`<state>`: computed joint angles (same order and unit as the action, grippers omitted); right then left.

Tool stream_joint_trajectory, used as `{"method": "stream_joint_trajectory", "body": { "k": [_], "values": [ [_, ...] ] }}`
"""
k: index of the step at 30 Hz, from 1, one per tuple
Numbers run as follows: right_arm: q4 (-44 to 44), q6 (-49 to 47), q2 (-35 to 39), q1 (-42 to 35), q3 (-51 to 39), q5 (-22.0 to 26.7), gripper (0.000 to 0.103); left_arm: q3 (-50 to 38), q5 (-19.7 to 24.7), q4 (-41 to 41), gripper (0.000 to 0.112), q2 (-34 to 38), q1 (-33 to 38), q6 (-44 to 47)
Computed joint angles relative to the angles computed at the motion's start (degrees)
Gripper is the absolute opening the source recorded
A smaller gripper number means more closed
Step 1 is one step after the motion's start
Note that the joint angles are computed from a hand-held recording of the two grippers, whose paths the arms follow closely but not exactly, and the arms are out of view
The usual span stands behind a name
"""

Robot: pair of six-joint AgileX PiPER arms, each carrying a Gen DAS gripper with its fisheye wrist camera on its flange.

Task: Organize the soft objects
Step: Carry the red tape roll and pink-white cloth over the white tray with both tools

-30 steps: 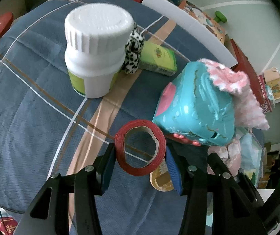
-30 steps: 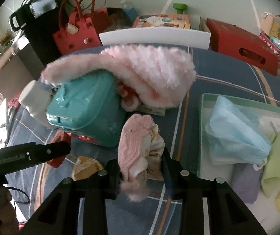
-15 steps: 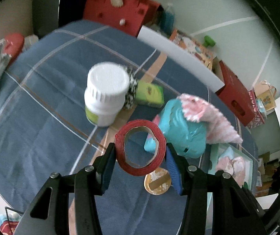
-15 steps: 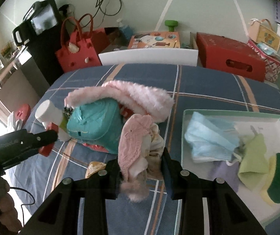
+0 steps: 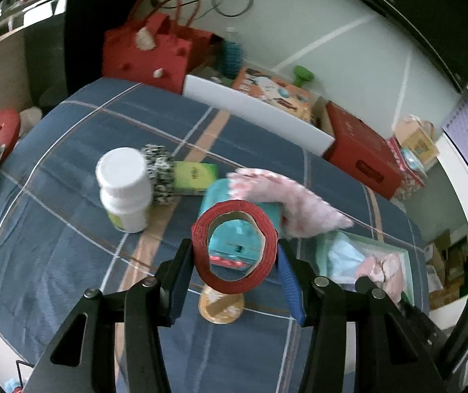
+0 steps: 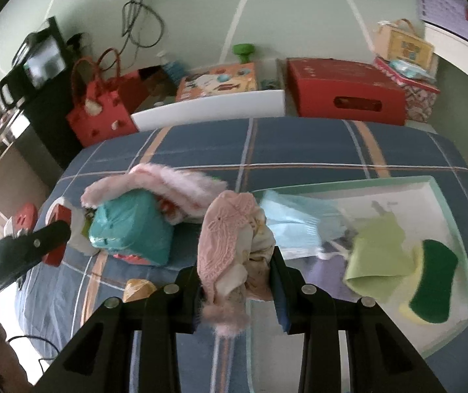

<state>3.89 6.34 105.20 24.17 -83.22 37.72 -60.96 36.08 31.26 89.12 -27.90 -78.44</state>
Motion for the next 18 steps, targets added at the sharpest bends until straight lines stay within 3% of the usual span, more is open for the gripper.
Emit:
{"method": "stream_joint_trajectory", "body": {
  "k": [10,18],
  "values": [
    [-2.5,4.2,-2.2,-7.6,2.3,-0.5,0.036,-9.6,2.9,1.9,0.052,8.1,-8.1,3.2],
    [-7.0,9.9,-3.6,-15.7,4.7,-0.1,0.036,-19.3,3.0,-1.1,0.052,17.4,-13.3,12.1]
  ]
}}
